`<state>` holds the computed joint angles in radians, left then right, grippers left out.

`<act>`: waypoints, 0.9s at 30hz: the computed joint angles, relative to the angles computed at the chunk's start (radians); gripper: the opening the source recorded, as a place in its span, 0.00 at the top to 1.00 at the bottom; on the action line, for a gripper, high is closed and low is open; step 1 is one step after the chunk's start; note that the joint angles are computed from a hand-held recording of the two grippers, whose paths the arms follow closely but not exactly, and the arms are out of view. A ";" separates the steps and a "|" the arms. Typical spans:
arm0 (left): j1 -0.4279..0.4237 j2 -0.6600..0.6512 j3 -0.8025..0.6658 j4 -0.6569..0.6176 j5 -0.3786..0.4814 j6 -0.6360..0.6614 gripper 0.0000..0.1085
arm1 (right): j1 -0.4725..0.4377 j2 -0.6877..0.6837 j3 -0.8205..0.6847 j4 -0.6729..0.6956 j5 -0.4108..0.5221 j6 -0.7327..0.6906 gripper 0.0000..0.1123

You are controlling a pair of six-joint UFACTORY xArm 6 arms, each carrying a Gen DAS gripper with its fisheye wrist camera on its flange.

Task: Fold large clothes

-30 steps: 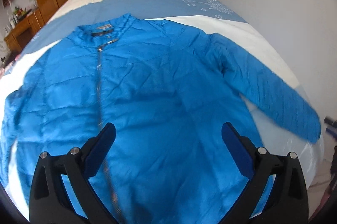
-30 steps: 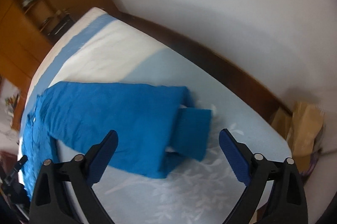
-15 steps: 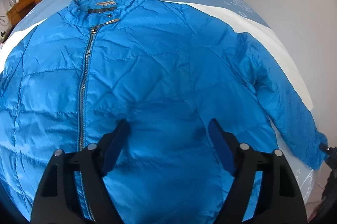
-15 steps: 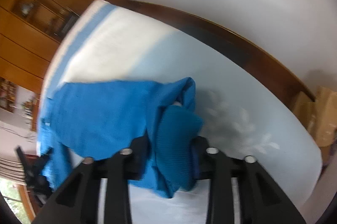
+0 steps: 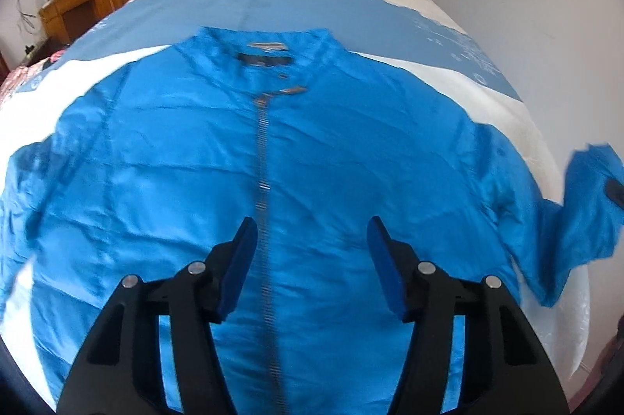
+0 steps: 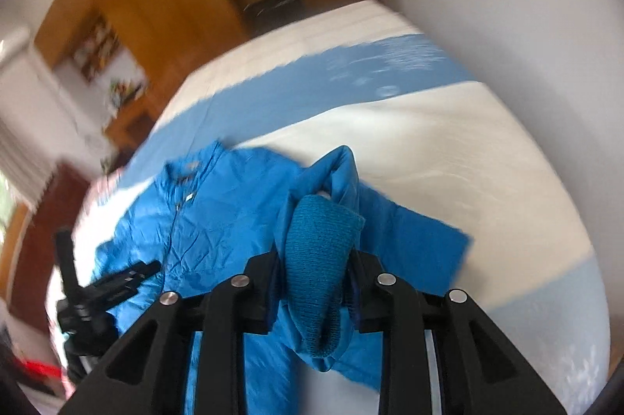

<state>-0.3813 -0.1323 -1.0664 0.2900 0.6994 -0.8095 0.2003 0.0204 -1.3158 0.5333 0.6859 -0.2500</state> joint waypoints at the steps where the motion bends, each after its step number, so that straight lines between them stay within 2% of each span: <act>1: 0.011 -0.005 0.006 -0.007 -0.003 0.011 0.47 | 0.022 0.032 -0.032 -0.017 0.007 0.006 0.76; 8: 0.084 -0.030 0.049 -0.071 -0.038 0.086 0.46 | 0.150 0.249 -0.262 -0.033 0.072 -0.017 0.76; 10: 0.096 -0.035 0.062 -0.104 -0.055 0.112 0.44 | 0.154 0.304 -0.331 0.025 0.136 -0.056 0.72; 13: 0.115 -0.046 0.090 -0.202 -0.100 0.180 0.39 | 0.138 0.397 -0.461 0.216 0.306 -0.172 0.64; 15: 0.120 -0.053 0.104 -0.267 -0.121 0.221 0.36 | 0.111 0.388 -0.452 0.319 0.368 -0.248 0.63; 19: 0.107 -0.037 0.089 -0.376 -0.144 0.292 0.31 | 0.077 0.312 -0.362 0.310 0.308 -0.260 0.61; 23: 0.084 0.049 0.000 -0.364 -0.098 0.277 0.25 | 0.022 0.233 -0.254 0.218 0.163 -0.193 0.61; 27: 0.072 0.174 -0.114 -0.467 -0.045 0.345 0.27 | -0.046 0.218 -0.206 0.122 0.061 -0.088 0.61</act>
<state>-0.3093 0.0420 -1.1799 -0.1773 0.6541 -0.4647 0.1540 0.2381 -1.5213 0.6557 0.7467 -0.3383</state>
